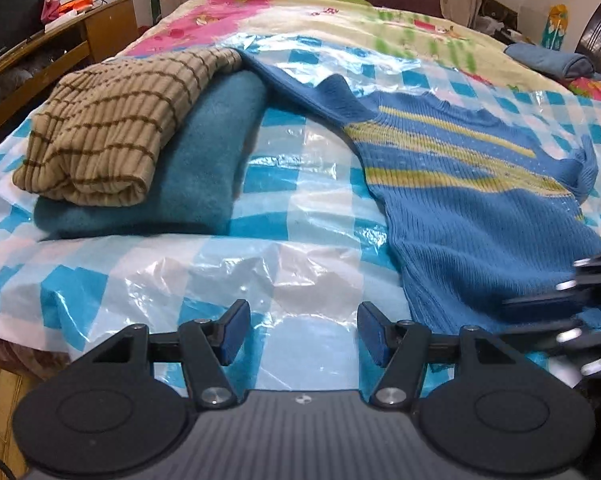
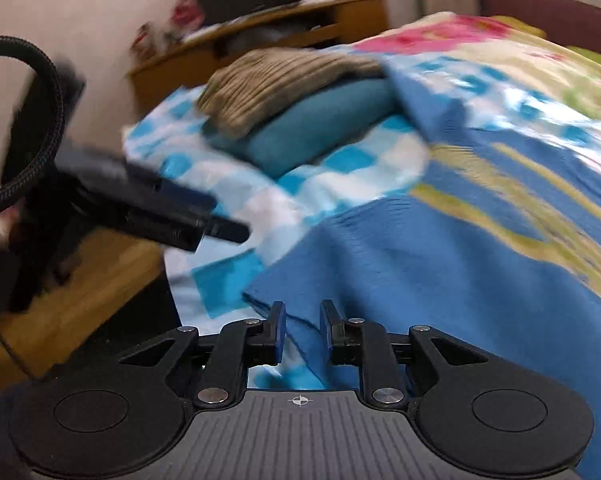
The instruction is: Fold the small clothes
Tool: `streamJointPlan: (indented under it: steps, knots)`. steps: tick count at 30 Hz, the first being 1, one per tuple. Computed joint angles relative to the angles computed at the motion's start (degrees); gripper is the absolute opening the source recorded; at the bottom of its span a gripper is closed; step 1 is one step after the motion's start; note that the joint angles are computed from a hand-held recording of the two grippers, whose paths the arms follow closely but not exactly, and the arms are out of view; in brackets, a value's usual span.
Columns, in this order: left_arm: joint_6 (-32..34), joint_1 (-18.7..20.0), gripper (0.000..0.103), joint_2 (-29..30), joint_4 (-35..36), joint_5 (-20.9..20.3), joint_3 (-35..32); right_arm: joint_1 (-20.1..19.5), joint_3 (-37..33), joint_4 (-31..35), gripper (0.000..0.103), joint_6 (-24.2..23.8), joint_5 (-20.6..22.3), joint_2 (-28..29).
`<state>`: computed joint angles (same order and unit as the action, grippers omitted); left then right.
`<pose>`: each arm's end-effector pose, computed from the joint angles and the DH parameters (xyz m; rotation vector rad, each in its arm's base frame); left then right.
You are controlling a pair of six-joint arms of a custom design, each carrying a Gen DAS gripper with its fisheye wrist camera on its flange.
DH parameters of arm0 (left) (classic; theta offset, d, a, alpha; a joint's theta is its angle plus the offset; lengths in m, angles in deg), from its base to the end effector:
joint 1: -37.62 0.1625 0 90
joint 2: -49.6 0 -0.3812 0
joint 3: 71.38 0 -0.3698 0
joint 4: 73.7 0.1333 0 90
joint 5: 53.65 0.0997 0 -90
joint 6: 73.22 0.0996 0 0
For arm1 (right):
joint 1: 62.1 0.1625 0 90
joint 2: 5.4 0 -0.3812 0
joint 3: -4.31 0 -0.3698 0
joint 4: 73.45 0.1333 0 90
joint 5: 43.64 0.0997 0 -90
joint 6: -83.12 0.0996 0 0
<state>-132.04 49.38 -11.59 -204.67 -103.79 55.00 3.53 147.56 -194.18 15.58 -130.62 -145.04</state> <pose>-0.3499 -0.2742 0.0502 0.5970 2.3665 -0.6300 0.0384 -0.2509 0.3430 1.0432 -2.5886 0.5209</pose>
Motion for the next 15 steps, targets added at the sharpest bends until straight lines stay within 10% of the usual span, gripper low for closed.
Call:
streamJointPlan:
  steps: [15]
  knots:
    - [2.71, 1.3, 0.065, -1.66, -8.5, -0.8, 2.74, 3.44, 2.36, -5.47, 0.025, -3.48, -5.74, 3.36]
